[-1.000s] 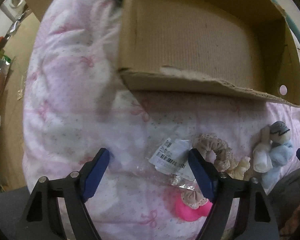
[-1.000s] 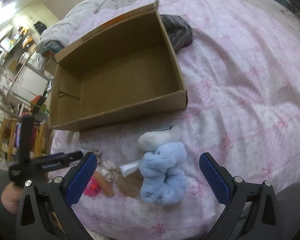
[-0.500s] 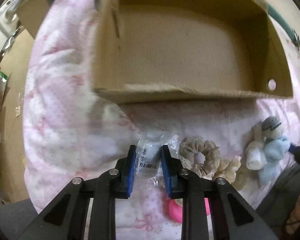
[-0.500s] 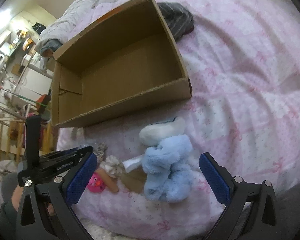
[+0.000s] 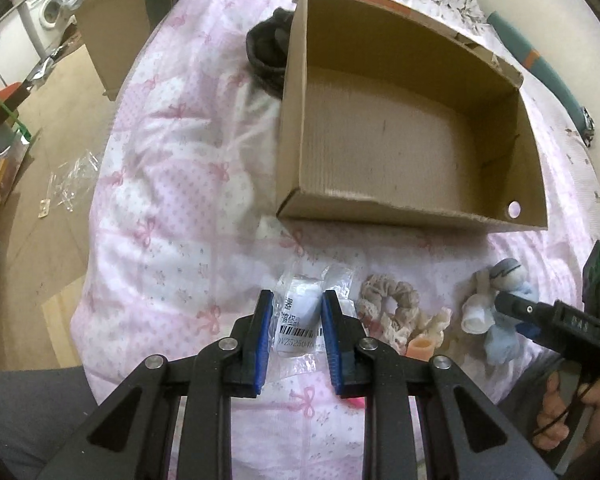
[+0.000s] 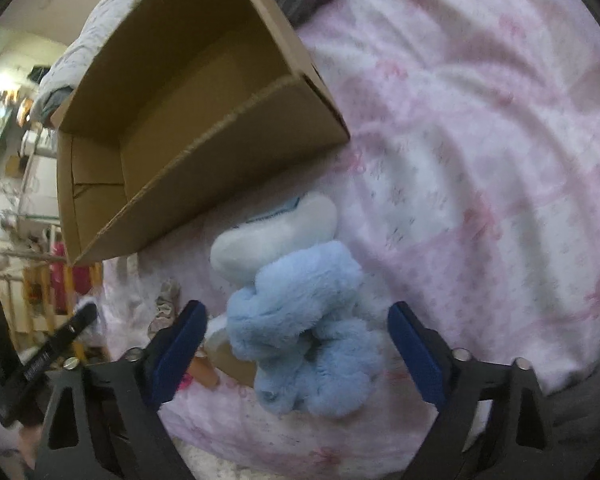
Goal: Organize soft objects
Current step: 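Grasp the clear labeled bag with the left gripper while the right gripper grasps the blue plush, then carry the bag with the left gripper while the right gripper carries the plush over the box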
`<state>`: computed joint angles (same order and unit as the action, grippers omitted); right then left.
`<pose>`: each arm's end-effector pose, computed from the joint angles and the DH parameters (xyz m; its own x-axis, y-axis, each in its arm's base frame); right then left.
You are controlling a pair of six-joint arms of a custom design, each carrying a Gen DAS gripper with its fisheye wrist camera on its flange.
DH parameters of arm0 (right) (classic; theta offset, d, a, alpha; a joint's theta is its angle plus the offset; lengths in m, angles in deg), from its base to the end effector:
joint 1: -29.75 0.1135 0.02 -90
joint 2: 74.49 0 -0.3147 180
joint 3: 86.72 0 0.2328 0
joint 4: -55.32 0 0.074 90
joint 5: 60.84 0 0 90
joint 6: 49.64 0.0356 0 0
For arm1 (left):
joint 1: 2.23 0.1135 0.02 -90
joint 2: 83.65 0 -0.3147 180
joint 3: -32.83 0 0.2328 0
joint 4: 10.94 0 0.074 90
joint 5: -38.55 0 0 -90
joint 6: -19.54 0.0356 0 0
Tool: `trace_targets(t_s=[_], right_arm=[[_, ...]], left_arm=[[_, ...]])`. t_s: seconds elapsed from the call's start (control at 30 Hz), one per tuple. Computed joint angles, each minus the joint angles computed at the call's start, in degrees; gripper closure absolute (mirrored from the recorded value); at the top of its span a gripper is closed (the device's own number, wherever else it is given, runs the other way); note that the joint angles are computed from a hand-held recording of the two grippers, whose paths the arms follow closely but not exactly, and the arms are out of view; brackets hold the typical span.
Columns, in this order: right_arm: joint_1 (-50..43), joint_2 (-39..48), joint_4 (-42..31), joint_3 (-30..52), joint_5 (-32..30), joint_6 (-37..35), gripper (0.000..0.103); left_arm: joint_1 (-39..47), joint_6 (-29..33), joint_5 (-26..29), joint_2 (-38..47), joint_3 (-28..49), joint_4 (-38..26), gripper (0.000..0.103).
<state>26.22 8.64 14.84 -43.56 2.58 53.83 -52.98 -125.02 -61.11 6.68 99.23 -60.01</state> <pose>0.1790 0.0049 0.1720 -0.9616 0.2680 -0.0586 0.2108 0.8584 0.4678 0.1732 -0.2026 0.2294 -0.9475 -0.1097 -0.3003 -0.0683 0.9870 -0.1452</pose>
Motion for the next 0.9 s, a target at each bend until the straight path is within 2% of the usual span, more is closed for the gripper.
trace_targets(t_s=[0.1, 0.13, 0.17, 0.3, 0.57, 0.77, 0.9], right_arm=[[-1.4, 2.4, 1.7, -0.9, -2.2, 1.2, 0.033], [-2.4, 2.7, 1.5, -1.0, -2.9, 0.6, 0.049], [-2.8, 2.3, 1.1, -0.9, -3.0, 0.2, 0.059], [-3.7, -1.3, -1.1, -0.3, -3.7, -2.3, 0.077], [1.6, -16.6, -1.7, 0.5, 3.1, 0.0, 0.078], [16.3, -19.1, -3.0, 3.0, 12.6, 3.5, 0.078], [23.1, -20.5, -6.0, 6.1, 19.2, 3.7, 0.078]], left_arm=[[-0.2, 0.4, -1.1, 0.7, -0.5, 0.8, 0.081], [2.4, 2.8, -0.7, 1.2, -2.0, 3.3, 0.081], [2.0, 2.5, -1.0, 1.1, -1.8, 3.1, 0.081], [1.1, 1.8, -1.7, 0.8, -1.6, 3.0, 0.081], [1.2, 1.3, -2.9, -0.1, -2.4, 3.0, 0.081], [0.1, 0.4, -4.5, -0.9, -2.1, 2.3, 0.081], [-1.9, -0.8, -7.8, -1.7, -1.8, 1.8, 0.081]])
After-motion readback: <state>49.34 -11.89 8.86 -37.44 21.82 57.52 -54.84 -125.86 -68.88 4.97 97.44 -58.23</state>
